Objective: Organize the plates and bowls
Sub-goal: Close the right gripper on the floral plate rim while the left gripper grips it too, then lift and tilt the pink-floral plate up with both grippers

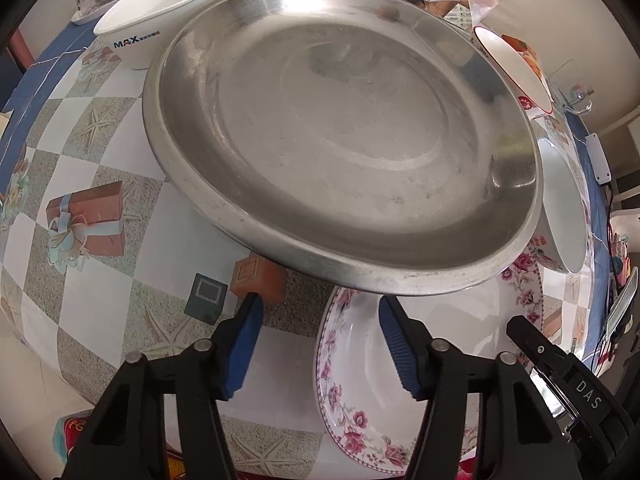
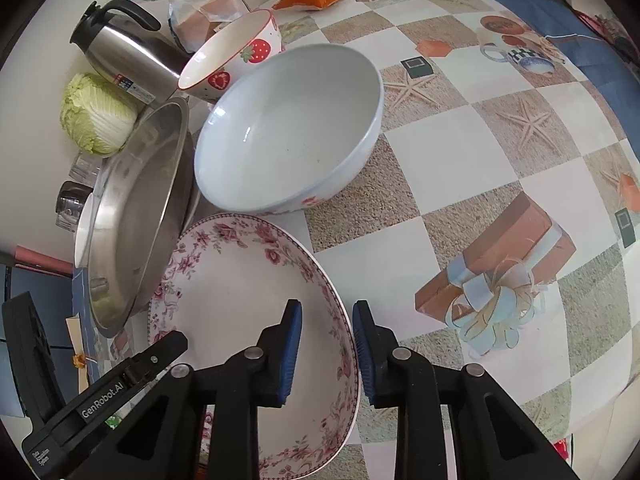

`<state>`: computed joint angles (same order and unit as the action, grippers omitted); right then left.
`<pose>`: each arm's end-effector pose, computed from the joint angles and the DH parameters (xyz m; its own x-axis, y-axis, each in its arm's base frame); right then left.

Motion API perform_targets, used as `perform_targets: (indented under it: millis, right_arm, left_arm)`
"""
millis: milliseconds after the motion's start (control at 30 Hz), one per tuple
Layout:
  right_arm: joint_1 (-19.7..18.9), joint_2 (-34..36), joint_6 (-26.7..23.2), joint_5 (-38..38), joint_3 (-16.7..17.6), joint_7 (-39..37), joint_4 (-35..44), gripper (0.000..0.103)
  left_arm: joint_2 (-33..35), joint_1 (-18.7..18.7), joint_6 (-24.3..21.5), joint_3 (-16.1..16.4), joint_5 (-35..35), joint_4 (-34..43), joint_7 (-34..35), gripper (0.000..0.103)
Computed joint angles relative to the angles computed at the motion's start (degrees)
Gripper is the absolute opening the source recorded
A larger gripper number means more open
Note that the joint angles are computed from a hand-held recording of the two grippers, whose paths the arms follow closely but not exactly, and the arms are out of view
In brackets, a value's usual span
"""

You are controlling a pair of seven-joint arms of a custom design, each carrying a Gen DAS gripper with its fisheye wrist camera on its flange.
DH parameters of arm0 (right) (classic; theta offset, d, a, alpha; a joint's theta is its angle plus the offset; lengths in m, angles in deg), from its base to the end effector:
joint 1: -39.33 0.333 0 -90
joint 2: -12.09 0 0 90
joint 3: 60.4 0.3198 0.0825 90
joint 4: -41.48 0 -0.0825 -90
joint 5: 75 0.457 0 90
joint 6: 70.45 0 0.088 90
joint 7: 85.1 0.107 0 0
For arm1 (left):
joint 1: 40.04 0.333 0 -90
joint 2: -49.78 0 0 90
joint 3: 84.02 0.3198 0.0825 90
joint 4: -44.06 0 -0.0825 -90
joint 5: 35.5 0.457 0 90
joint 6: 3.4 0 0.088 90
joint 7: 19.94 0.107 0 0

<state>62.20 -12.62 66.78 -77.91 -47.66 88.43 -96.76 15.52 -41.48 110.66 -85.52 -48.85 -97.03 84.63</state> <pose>0.4196 0.3045 0.4831 -0.6465 -0.6676 -0.3693 -0.6546 0.7340 -0.1810 0.4495 -0.0377 0.4966 -0.2291 -0.9583 0.1707 -0.9655 0.2015 -0.1648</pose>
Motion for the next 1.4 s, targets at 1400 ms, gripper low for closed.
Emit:
perform_targets:
  millis: [1400]
  right_arm:
    - [2.6,-20.9,-3.1,7.4,-0.3,5.3,-16.1,0.015]
  left_arm:
    - [6.4,1.1,-4.5,2.3,-8.3,2.9,11.0,0.022]
